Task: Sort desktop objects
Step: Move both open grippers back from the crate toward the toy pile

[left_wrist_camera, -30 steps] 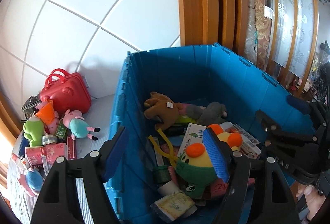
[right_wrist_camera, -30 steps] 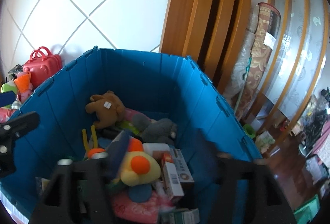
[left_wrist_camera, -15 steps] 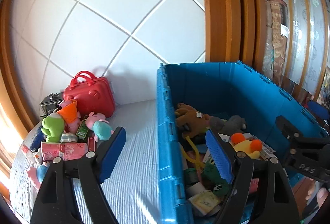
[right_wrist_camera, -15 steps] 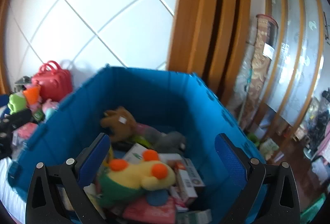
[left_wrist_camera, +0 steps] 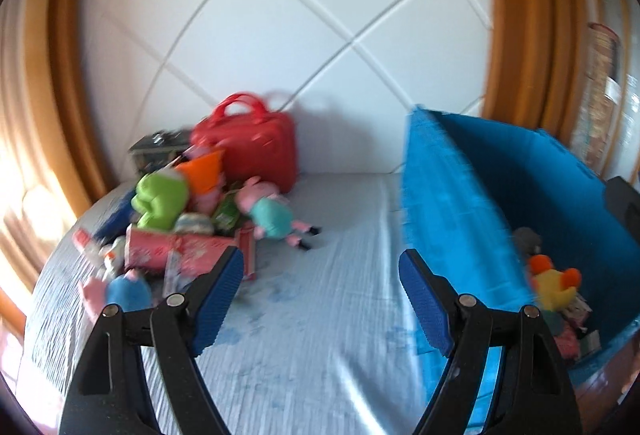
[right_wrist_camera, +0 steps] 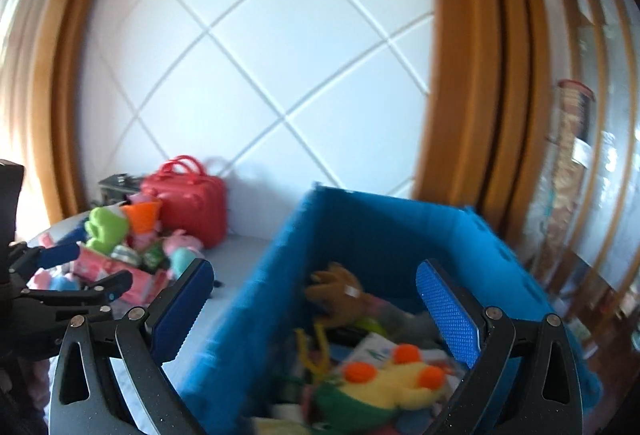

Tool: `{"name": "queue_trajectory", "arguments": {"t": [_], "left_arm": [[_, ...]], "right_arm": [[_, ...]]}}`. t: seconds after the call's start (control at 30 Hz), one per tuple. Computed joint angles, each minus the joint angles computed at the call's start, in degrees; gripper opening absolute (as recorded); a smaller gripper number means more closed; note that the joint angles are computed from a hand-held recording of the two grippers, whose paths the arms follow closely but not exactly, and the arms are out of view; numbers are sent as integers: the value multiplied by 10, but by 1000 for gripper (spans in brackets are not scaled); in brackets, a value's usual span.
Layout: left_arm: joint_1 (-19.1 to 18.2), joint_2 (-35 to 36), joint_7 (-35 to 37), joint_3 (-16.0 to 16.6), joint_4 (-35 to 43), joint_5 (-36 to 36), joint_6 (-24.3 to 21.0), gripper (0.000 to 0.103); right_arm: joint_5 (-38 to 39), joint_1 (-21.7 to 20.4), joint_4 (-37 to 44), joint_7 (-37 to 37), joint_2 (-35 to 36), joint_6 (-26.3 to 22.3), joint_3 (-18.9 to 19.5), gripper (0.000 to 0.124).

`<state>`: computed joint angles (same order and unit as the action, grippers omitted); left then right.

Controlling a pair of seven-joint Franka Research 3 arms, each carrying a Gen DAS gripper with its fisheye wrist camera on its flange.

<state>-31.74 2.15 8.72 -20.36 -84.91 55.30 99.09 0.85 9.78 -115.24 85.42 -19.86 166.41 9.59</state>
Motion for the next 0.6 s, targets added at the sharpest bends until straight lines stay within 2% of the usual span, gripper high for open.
{"name": "queue_trajectory", "arguments": {"t": [0.23,0.47,0.6], "left_arm": [[63,-141,-26,11,-172,-80,27,80],[115,-263,3,32,-323,-160,51,80],[141,-338,23,50,-416,-198,61,80]], "right_arm": [[-10,43,51,10,48,-17,34,103],[-76,101,148,58,150,-86,56,103],[-105,142,215,96,225,-134,49,103]]}}
